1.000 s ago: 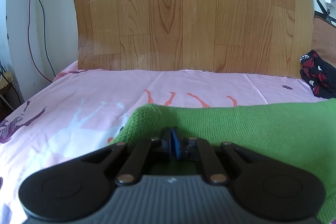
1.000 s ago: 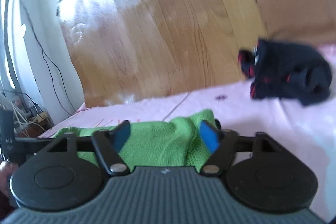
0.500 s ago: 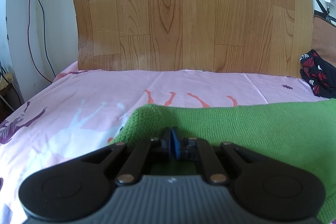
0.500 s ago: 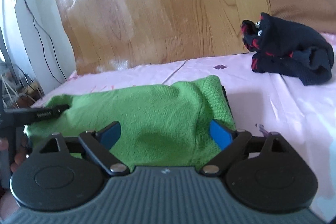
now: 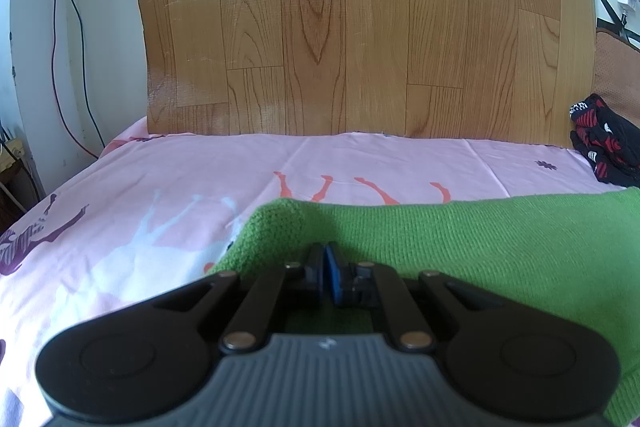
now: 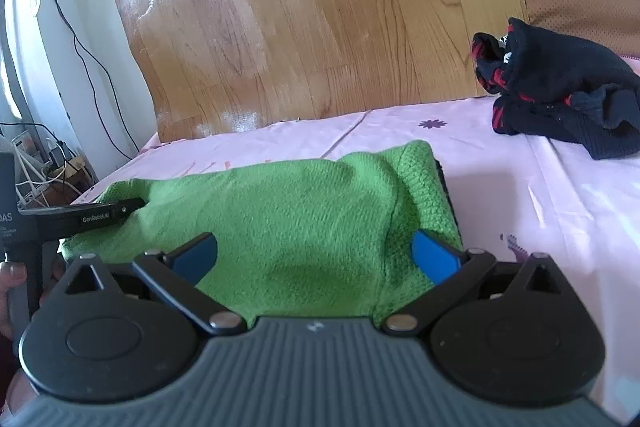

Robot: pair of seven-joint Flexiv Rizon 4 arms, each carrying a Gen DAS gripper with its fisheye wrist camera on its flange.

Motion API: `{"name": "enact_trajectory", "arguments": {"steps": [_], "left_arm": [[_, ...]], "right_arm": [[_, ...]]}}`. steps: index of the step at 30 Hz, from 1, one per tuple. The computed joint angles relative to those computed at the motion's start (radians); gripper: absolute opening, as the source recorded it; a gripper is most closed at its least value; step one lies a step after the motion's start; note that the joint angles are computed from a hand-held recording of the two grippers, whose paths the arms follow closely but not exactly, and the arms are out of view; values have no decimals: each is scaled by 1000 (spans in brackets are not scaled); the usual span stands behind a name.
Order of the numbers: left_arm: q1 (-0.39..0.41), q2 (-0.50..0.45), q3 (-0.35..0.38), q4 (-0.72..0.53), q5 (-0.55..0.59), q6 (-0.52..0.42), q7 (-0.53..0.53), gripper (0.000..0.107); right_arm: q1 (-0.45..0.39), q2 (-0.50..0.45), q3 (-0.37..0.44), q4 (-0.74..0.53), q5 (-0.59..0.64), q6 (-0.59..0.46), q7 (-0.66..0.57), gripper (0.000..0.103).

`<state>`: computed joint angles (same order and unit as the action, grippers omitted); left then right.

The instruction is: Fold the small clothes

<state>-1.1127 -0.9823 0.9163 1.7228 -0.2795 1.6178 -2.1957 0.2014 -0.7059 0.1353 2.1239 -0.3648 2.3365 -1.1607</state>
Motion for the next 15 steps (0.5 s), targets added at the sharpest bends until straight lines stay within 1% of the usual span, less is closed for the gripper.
{"name": "enact_trajectory", "arguments": {"steps": [3,8,10,12,14,15], "left_arm": [[0,0,0,-1,1,-1,-1,5],[-1,-1,2,-2,4,-3,-5,5],[0,0,1,-2,7,-4,-6,5],[2,0,0,-4,9,-4,-7,5],[2,0,1,-4,10,-5,-8,5],[2,0,1,-4,11,-5,-8,5]], "right_arm": [[-17,-6,10,-2,-17,10,12,103],[-64,-27,35,-4,-72,58,73,103],[-67,-29,32,0,-81,74,90,103],[-36,-17,11,12,-48,80,70,103],[26,-1,-22,25,33,79,14,103],[56,5,-37,30,74,84,-21,101]]}}
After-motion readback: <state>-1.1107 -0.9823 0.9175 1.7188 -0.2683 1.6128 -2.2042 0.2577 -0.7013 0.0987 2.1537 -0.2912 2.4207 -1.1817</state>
